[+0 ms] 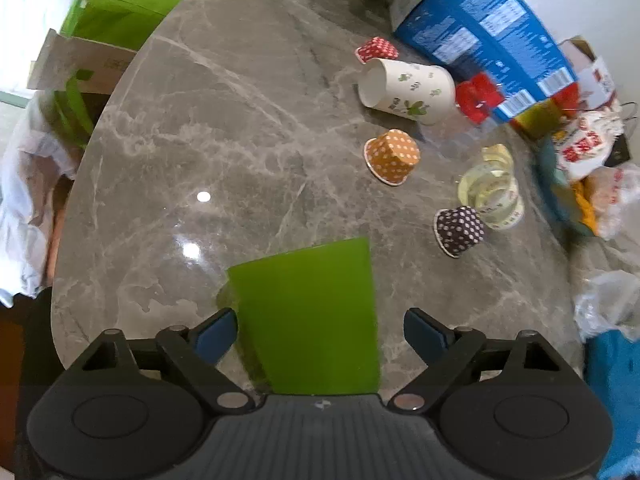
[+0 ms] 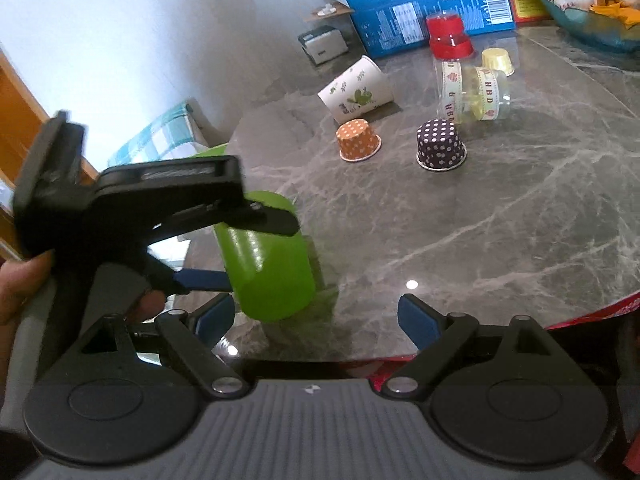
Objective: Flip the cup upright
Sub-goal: 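Close the left tool on the green cup while the right tool releases it, then rotate the green cup with the left tool until its rim faces up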
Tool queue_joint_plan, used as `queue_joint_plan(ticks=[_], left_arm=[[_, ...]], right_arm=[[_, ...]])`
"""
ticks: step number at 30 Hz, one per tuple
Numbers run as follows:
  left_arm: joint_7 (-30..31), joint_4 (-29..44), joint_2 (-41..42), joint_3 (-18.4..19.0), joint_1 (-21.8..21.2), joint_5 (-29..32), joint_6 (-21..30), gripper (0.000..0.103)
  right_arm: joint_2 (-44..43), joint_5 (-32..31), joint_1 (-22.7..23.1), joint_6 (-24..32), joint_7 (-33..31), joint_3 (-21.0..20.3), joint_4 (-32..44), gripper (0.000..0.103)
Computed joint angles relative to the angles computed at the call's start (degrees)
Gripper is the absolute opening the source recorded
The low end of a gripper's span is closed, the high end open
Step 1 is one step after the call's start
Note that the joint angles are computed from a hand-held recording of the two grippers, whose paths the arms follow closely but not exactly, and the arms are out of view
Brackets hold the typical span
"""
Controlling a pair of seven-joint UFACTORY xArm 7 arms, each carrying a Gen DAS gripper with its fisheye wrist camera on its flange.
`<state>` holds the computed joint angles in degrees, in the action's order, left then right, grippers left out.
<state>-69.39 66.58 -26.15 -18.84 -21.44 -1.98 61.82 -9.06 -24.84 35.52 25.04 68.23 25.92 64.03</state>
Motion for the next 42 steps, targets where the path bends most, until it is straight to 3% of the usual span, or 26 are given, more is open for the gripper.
queue_joint_plan(ticks=[5,7,12,17,20,23,26,28,31,33,35,38,42], left_arm=[[-0.7,4.7,3.8,-1.7,0.2,3.3,4.8,0.082],[-0.7,5.5,4.7,-1.6,-0.1,4.1,6.0,0.072],[1.3,8.1,6.7,-1.8,-1.0,7.0,9.0,0.072],[5.6,6.9,5.9,-0.7,-2.1,7.3,6.4,0.072],[11.3,3.5,3.6,-0.3,-2.7,8.7,-0.7,0.072],[14.6,-3.4,-1.6,-0.6,-2.1,11.5,-13.8,0.072],[17.6,-9.1,-5.5,-2.9,0.2,16.0,-24.9,0.072],[16.1,-12.5,-8.3,-7.6,5.4,22.6,-31.9,0.072],[8.5,-16.5,-14.3,-19.0,18.7,34.1,-39.5,0.072],[1.2,-19.4,-21.7,-25.8,27.2,36.8,-43.0,0.072],[-3.8,-22.2,-29.0,-30.4,31.9,36.9,-45.6,0.072],[-7.4,-24.8,-34.4,-33.9,33.9,34.0,-47.0,0.071],[-5.1,-27.2,-35.5,-34.7,33.9,32.1,-49.8,0.072]], right_arm=[[-3.2,2.5,-0.1,-4.1,-1.8,-0.8,-4.5,0.090],[-4.0,4.2,-0.4,-5.0,-3.3,-0.8,-5.6,0.090],[-6.0,6.3,-2.2,-7.6,-4.1,0.2,-8.1,0.090],[-6.3,6.6,-4.2,-9.3,-3.4,1.6,-9.1,0.090],[-6.8,6.2,-5.3,-10.5,-2.2,2.4,-9.8,0.090],[-8.1,7.4,-5.8,-13.4,-0.6,2.5,-11.9,0.090],[-10.8,5.2,-10.2,-14.1,3.4,6.1,-13.7,0.090],[-12.9,4.0,-13.4,-14.9,7.0,8.8,-15.1,0.090],[-16.6,3.2,-18.4,-17.3,11.7,12.8,-18.1,0.090],[-19.8,2.7,-23.2,-18.3,15.2,17.1,-19.7,0.090],[-23.1,3.2,-26.6,-19.1,17.5,20.4,-21.3,0.090],[-28.4,3.4,-32.7,-19.1,19.6,26.4,-22.1,0.090],[-34.3,5.1,-38.9,-19.4,21.7,32.2,-22.0,0.092]])
